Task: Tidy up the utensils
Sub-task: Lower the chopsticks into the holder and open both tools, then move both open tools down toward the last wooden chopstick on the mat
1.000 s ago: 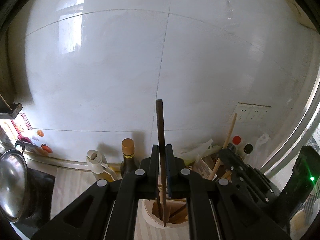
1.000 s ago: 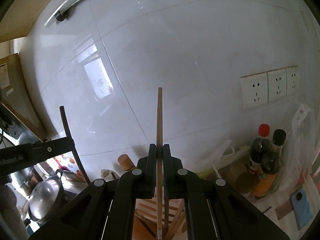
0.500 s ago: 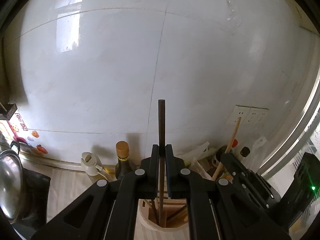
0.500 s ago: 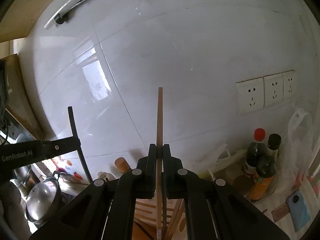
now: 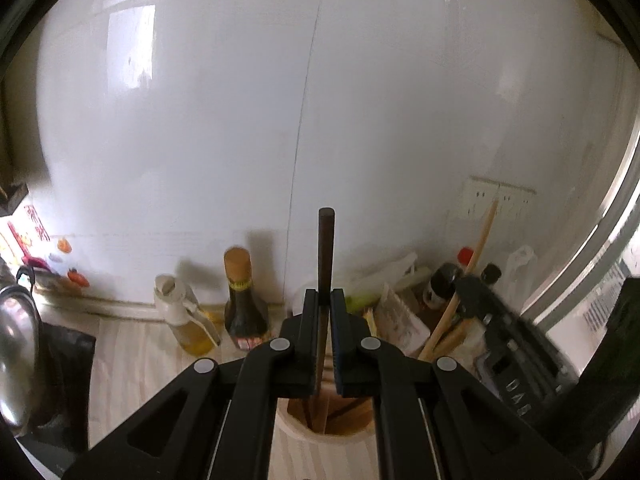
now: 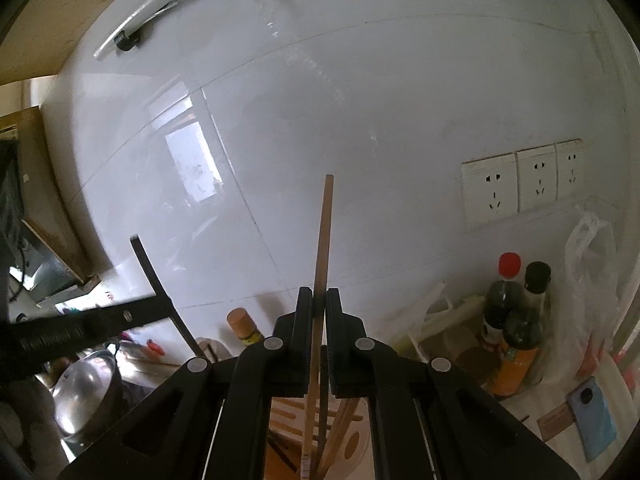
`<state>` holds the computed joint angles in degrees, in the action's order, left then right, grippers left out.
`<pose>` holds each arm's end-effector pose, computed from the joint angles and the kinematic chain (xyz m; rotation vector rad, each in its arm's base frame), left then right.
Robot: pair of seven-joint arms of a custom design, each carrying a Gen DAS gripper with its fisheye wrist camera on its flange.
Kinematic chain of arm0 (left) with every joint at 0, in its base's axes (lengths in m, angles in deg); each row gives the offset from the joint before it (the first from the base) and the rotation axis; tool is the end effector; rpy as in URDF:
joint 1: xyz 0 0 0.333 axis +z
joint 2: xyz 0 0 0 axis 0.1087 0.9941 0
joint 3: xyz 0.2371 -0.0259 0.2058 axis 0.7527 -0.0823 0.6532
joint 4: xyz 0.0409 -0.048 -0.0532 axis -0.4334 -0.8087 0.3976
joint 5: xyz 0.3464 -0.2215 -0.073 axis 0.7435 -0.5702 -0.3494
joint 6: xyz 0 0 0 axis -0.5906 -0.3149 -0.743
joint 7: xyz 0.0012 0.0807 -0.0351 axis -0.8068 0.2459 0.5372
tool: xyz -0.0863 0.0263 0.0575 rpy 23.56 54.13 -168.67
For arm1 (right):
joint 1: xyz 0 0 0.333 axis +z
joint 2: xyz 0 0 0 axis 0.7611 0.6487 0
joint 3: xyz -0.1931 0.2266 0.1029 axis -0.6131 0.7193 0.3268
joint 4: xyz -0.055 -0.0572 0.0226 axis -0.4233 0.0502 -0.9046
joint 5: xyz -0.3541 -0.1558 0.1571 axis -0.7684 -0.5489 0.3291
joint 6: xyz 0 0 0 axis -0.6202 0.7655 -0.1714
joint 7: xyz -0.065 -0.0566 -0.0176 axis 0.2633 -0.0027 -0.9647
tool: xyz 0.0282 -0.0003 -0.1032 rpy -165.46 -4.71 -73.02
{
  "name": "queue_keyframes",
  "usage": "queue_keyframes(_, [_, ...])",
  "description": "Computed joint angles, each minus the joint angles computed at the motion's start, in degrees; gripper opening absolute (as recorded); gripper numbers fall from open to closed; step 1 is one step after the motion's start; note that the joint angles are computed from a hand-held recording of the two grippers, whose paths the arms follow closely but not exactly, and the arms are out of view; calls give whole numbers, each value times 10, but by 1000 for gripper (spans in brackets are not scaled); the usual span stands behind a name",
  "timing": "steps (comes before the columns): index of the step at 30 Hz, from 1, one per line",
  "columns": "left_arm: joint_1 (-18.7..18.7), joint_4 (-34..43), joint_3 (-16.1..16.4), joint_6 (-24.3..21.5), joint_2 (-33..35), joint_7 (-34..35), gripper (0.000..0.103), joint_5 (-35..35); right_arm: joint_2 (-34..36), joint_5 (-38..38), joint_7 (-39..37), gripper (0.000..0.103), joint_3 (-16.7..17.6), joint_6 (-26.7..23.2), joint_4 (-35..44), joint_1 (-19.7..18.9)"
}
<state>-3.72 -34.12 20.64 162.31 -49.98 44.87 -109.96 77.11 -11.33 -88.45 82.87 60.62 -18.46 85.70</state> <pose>0.5896 -0.2271 0.6238 -1.2324 2.4109 -1.1492 0.4940 0.4327 0.5735 -0.9289 1.8646 -0.9874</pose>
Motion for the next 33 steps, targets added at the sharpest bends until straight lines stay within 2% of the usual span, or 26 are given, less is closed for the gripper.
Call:
queue_keyframes(9, [1,-25,0,-1,-8,-19,3,38,5,-37,-21,6,5,-16,7,12])
queue_keyframes(11, [1,-28,0,0,-9,-25,3,45,12,-30,-36,6,4,-13,13,13])
queue_keyframes(15, [4,-40,0,13,-18,-63,10,81,18,-3,-54,6,0,8,11,13])
queue_keyframes(17, [5,-44,-1,17,-21,-84,19,99,15,15,-58,7,-2,21,5,11])
queue_keyframes(18, [6,-50,0,23,-25,-88,38,99,10,21,-53,7,-2,31,-2,10])
queue_keyframes(19, [6,-55,0,31,-30,-95,66,103,6,27,-53,8,-2,36,-6,8])
queue_keyframes(20, [7,-61,0,41,-34,-101,77,107,1,31,-53,13,-1,34,-9,8])
queue_keyframes(21, [8,-70,1,56,-40,-102,86,105,-5,33,-50,27,1,36,-15,7])
queue_keyframes(23, [10,-85,1,78,-50,-105,88,106,-18,32,-39,46,5,32,-26,6])
queue_keyframes(25, [14,-95,-1,90,-55,-121,103,123,-35,36,-33,54,13,13,-39,7])
queue_keyframes(27, [18,-118,-5,114,-68,-135,103,148,-47,51,-35,71,21,-5,-45,5])
queue_keyframes(28, [23,-127,-8,121,-72,-150,103,170,-52,63,-39,75,25,-13,-48,4])
queue_keyframes(30, [25,-144,-7,121,-81,-154,103,177,-63,92,-49,91,33,-44,-55,4])
queue_keyframes(33, [27,-167,-6,115,-90,-158,103,177,-78,129,-55,98,45,-86,-71,4])
